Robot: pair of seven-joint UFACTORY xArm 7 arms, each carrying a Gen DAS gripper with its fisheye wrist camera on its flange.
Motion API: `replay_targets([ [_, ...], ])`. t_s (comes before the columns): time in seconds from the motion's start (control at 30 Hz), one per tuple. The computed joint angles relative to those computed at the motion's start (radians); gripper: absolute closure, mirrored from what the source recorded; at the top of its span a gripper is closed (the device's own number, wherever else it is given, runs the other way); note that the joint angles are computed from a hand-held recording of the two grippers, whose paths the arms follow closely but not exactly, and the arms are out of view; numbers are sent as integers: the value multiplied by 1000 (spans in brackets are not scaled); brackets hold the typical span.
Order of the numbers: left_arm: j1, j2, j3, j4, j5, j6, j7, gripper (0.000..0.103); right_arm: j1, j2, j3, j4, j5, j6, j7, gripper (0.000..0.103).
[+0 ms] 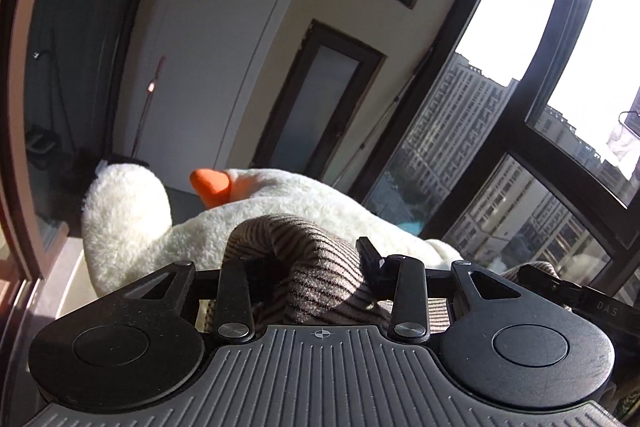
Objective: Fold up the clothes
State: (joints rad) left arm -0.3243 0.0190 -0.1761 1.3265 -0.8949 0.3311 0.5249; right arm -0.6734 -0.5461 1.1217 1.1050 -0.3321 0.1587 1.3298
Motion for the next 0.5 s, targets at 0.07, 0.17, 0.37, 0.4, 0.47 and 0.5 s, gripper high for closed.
replay_targets([
  [0.07, 4, -22, 3, -12, -67, 3, 61, 63, 0, -5, -7, 6, 0, -7, 1, 84],
  [0.17, -4, -106, 24, -119, -137, 26, 145, 64, 57, -30, -34, -32, 15, 4, 12, 84],
  [0.37, -69, -348, 131, -406, -271, 129, 315, 67, 288, -168, -122, -189, 37, 121, 64, 84],
  [0.4, -75, -373, 146, -435, -276, 143, 323, 67, 308, -182, -116, -190, 42, 152, 86, 84],
  [0.47, -86, -410, 173, -478, -283, 176, 339, 67, 331, -201, -99, -192, 56, 200, 139, 84],
  [0.5, -89, -415, 180, -490, -286, 183, 349, 67, 340, -205, -91, -199, 61, 216, 165, 84],
])
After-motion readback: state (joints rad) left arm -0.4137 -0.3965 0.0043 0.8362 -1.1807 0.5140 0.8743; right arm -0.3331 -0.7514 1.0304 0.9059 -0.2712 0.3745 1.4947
